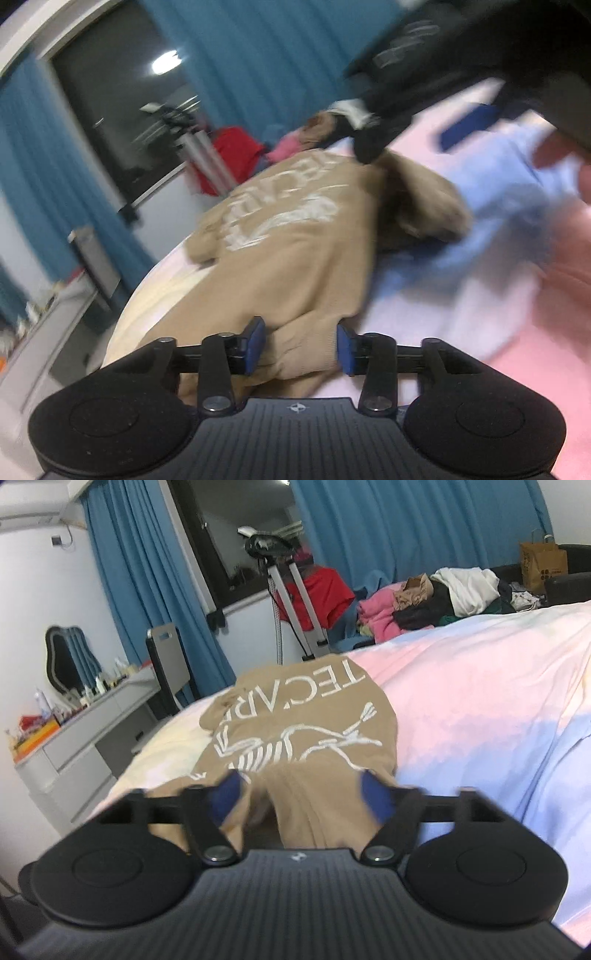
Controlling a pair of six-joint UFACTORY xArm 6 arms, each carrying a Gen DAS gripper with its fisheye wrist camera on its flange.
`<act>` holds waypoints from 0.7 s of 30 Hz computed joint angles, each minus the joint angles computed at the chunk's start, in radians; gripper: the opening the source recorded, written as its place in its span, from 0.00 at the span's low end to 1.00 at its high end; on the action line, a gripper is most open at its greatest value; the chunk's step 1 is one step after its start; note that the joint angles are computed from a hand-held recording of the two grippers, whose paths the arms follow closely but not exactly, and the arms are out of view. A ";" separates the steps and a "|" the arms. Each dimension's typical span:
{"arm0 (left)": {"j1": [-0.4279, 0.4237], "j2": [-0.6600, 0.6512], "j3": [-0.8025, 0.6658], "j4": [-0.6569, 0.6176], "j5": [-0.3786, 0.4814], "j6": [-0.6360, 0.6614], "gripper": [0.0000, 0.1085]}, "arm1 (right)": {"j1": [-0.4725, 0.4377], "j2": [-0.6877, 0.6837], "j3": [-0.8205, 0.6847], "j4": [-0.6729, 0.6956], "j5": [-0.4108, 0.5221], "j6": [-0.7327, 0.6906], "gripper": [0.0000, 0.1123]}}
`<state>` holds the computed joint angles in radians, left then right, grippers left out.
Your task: Fold clothes
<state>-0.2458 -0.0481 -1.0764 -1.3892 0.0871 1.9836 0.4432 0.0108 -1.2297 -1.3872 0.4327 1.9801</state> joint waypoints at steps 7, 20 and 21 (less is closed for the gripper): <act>0.112 -0.056 -0.065 -0.058 0.141 -0.243 0.12 | 0.029 0.023 -0.023 0.030 0.017 -0.101 0.71; 0.248 -0.148 -0.099 -0.072 0.337 -0.502 0.11 | 0.115 0.093 -0.098 -0.007 0.146 -0.236 0.92; 0.250 -0.152 -0.095 -0.059 0.342 -0.517 0.11 | 0.113 0.087 -0.090 -0.038 0.135 -0.196 0.92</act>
